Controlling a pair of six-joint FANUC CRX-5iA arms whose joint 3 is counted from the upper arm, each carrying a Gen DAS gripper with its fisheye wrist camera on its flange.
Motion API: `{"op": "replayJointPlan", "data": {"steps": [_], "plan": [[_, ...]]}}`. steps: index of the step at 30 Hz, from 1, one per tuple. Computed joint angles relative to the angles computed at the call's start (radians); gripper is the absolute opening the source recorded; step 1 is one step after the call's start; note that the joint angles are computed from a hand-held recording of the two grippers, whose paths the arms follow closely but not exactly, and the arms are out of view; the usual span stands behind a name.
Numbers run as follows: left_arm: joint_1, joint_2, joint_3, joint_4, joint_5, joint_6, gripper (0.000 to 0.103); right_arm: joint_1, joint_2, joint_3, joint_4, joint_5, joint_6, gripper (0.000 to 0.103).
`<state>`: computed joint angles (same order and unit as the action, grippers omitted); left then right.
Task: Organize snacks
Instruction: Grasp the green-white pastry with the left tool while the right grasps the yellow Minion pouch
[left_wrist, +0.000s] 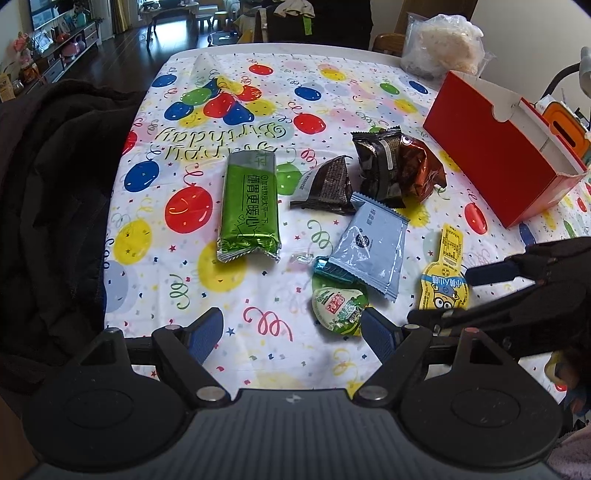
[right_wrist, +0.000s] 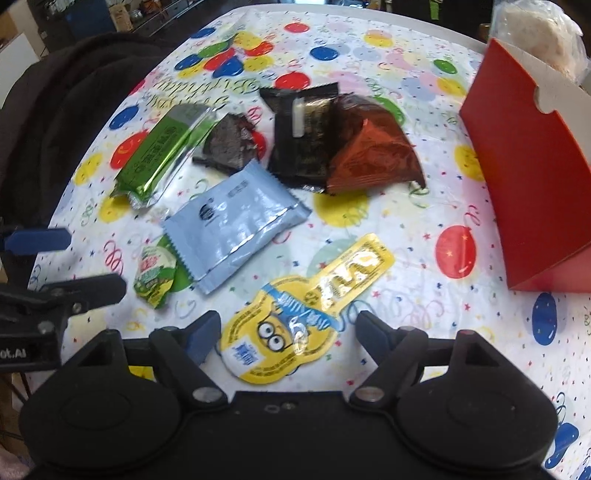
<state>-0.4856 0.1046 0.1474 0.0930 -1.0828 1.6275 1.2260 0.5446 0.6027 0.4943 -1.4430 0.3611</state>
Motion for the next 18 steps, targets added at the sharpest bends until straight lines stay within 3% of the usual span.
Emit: {"op": "replayJointPlan", "data": {"steps": [2,6,15,18], "plan": [[0.002,0.004,0.0,0.01,0.002,-0.001,0.082,0.002,0.001,-0.003,0.006,0.0,0.001,0.079],[0.002,0.013,0.0,0.031,0.007,-0.013,0.082,0.005,-0.015,-0.031,0.022,0.013,-0.023,0.068],[-0.015,0.076,0.048,0.039,-0.033,-0.016,0.08,0.012,-0.064,-0.102,0.023,0.037,-0.06,0.067],[-0.023,0.088,0.06,0.042,-0.035,-0.028,0.072,0.013,-0.078,-0.122,0.025,0.043,-0.077,0.067]]}}
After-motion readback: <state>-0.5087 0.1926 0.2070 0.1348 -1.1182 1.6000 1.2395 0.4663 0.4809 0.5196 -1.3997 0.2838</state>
